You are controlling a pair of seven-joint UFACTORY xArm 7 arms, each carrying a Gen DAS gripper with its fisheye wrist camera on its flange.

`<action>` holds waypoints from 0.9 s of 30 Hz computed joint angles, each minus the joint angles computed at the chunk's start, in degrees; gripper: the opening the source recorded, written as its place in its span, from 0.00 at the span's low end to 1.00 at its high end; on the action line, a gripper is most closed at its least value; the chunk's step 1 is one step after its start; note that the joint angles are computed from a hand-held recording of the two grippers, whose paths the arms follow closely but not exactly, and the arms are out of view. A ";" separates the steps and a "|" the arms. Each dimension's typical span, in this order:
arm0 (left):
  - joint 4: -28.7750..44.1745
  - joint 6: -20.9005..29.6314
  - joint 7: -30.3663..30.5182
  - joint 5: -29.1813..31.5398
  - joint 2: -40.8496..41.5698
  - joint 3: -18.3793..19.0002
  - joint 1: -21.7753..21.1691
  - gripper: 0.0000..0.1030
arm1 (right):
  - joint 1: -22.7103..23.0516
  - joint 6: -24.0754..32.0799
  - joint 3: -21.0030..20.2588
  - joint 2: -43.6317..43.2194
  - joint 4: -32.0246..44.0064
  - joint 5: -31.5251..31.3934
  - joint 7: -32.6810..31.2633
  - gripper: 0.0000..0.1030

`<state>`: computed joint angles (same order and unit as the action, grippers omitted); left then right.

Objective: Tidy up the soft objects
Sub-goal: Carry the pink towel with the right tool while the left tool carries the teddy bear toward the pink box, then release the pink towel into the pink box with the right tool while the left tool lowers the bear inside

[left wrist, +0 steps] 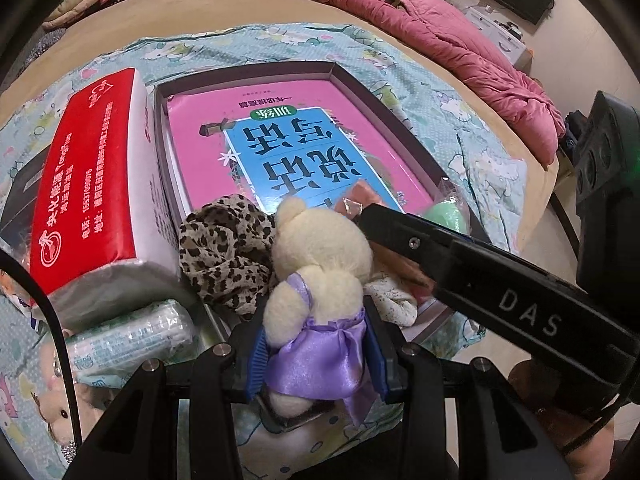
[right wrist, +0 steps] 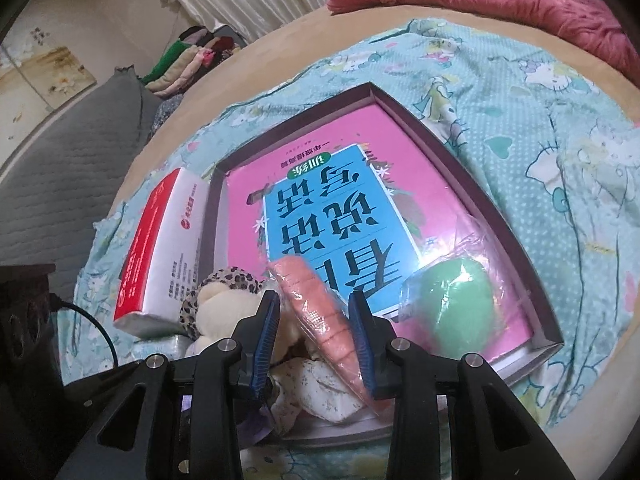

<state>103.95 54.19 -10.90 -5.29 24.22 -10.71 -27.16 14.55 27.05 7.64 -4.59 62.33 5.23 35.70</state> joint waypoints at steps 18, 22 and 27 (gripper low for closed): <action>1.16 -0.11 0.14 -1.10 1.35 -0.12 0.25 0.42 | -0.70 0.18 0.16 -3.00 -0.59 -2.55 1.02 0.47; 2.42 0.37 -0.39 -0.58 2.09 0.05 -0.29 0.42 | -1.49 1.57 0.55 -4.61 -0.84 -5.53 3.06 0.51; 3.26 0.81 -0.75 0.27 2.38 0.25 -0.85 0.46 | -2.04 2.49 0.61 -6.37 -1.77 -6.59 4.37 0.55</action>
<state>107.21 55.00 -11.65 -5.02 26.60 -10.46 -28.01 12.50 29.54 8.25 -10.95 60.56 -1.36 40.08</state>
